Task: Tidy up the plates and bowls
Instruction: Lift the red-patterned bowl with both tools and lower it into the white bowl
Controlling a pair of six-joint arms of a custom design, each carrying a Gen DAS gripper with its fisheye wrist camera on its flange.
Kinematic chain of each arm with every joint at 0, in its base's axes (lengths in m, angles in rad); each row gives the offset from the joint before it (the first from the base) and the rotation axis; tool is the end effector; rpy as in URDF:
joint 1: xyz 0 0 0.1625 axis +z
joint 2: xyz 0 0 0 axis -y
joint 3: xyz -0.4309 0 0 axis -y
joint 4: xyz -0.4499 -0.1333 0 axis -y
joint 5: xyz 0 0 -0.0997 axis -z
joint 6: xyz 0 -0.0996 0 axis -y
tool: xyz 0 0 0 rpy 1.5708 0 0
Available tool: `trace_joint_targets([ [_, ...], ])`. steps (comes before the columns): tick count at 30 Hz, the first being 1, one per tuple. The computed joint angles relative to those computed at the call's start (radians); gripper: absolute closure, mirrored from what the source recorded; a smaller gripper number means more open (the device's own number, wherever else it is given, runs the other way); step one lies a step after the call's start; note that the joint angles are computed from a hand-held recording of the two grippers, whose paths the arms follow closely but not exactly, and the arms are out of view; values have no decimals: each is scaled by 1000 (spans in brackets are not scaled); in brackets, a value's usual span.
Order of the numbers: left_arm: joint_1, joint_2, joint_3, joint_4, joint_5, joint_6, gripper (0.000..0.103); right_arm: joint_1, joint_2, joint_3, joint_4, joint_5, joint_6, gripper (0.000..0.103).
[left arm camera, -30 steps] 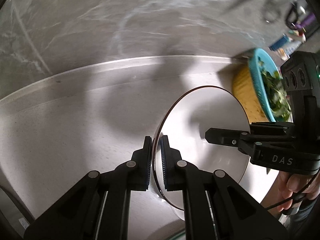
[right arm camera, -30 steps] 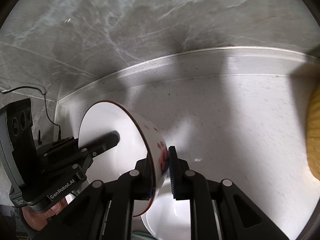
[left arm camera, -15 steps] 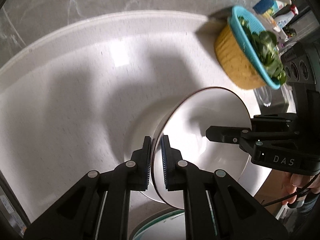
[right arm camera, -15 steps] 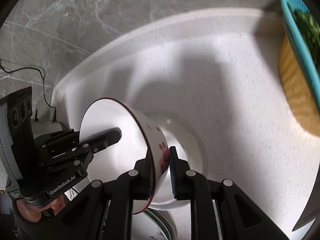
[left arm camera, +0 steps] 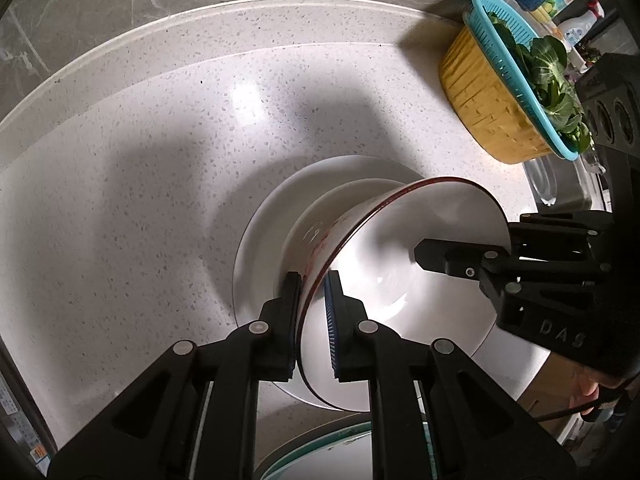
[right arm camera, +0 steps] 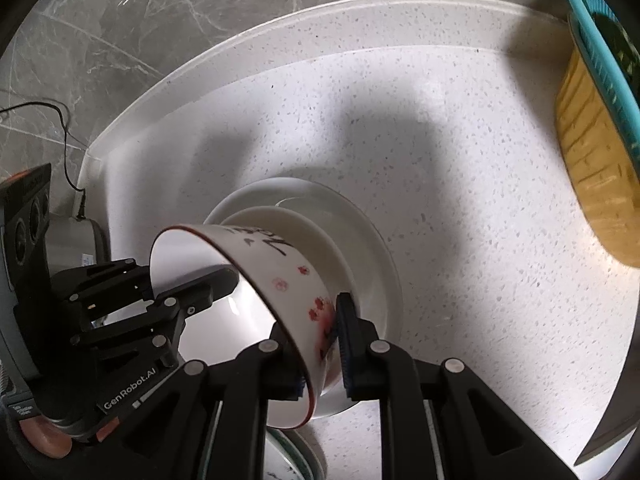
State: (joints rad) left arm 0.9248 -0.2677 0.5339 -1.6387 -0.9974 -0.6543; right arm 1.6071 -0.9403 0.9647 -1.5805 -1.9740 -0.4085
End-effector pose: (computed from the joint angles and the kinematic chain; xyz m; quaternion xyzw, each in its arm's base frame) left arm -0.4108 -0.8561 0.0565 0.0240 0.9546 -0.0948 0.2815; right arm 0.1233 -0.7982 0.4065 0.2175 -0.9553 -0.0441 0.1954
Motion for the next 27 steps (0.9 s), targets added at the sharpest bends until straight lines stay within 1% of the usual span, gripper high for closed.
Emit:
trace_joint_targets([
  [3,4,16,-24,-2,4,7,93,10,-20,49,-65,-43,-55,89],
  [8,7,5,0,-36,-7,4,92,32,-55,144,-207,-115,-157,87],
  [11,7,-5,17,-48,-8,9,92,39,-61,167,-248,-133,-182,86],
  [13,6,-2,14,-43,-2,13,92,34,-54,148,-225,-117,-163,81],
  [15,7,-3,15,-48,0,17,92,22,-36,101,-151,-70,-99,74],
  [16,8,-3,14,-50,-2,18,92,18,-30,86,-133,-58,-84,74],
  [19,9,-8,25,-62,-7,19,92,19,-34,89,-126,-57,-80,72],
  [22,9,-8,25,-64,-9,21,92,10,-21,49,-68,-23,-37,69],
  [27,10,-6,22,-68,-13,19,92,13,-24,50,-74,-22,-38,68],
])
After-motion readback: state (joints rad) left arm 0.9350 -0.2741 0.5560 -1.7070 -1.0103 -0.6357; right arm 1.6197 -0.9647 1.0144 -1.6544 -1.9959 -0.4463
